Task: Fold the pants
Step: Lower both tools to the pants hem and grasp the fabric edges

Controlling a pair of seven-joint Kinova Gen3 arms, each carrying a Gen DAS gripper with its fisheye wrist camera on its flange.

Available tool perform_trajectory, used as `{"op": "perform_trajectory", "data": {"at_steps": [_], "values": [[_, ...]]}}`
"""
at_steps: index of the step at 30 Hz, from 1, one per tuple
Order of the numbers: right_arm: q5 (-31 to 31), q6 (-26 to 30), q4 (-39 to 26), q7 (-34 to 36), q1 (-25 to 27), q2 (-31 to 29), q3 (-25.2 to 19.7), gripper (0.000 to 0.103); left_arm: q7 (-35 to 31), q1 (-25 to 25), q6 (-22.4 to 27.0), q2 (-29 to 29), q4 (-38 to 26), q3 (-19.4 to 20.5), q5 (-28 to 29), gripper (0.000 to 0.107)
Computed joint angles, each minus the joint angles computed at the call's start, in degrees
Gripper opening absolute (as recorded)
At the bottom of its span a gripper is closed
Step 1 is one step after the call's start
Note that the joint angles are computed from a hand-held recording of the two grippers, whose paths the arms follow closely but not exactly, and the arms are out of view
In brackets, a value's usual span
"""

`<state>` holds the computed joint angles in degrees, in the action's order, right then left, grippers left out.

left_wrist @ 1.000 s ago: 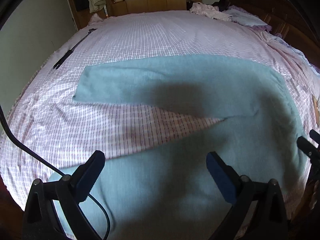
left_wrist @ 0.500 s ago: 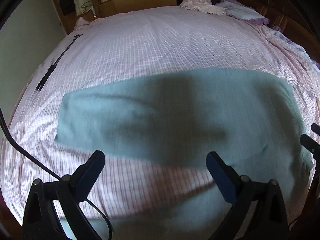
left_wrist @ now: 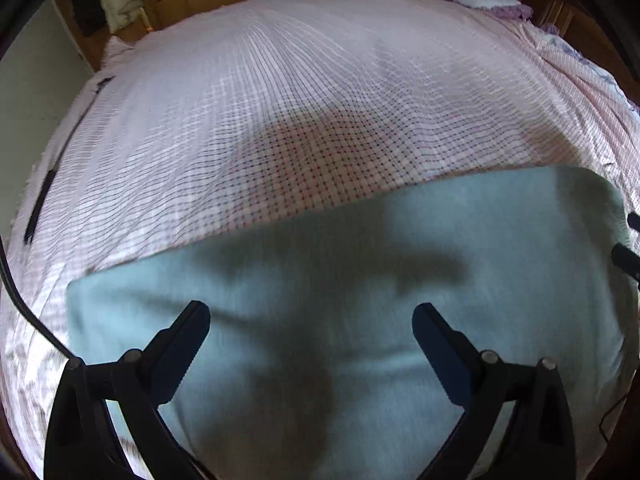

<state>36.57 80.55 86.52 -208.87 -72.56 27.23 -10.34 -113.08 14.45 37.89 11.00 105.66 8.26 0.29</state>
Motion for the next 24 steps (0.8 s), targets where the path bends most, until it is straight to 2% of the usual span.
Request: {"op": "perform_trajectory", "data": {"at_steps": [6,10,12,16,19,22,24], "values": [[-0.81,-6.82,3.72,5.83,5.17,-0.52,0.03,0.099,1.08,2.71,-0.18,6.49,-5.32,-1.15,-5.39,0.103],[-1.29,-11.27,5.84,7.97,7.01,-0.34,0.57,0.099,-3.84,-0.27,4.7,10.88,-10.2,0.65,-2.27,0.103],[-0.94,-12.99,7.07,7.95,7.23,-0.62,0.93,0.099,-6.23,-1.57,5.58,12.13,-11.24,1.12,-0.34,0.103],[-0.5,-16.73,9.89,7.87,8.09,-1.76,1.13,0.099,-11.91,-4.78,3.79,12.81,-10.34,2.25,4.11,0.103],[-0.79,-17.31,10.35,8.95,8.77,-2.35,1.02,0.099,-17.08,-7.41,1.13,12.11,-7.96,3.18,7.43,0.103],[-0.6,-16.03,9.6,8.71,8.49,-2.08,1.33,0.098,-18.18,-7.25,-0.3,11.72,-6.83,2.48,8.15,0.103],[-0.32,-15.25,8.9,8.9,8.37,-1.9,1.42,0.092,-17.17,-5.57,-2.39,9.8,-4.15,1.76,7.53,0.102]]}}
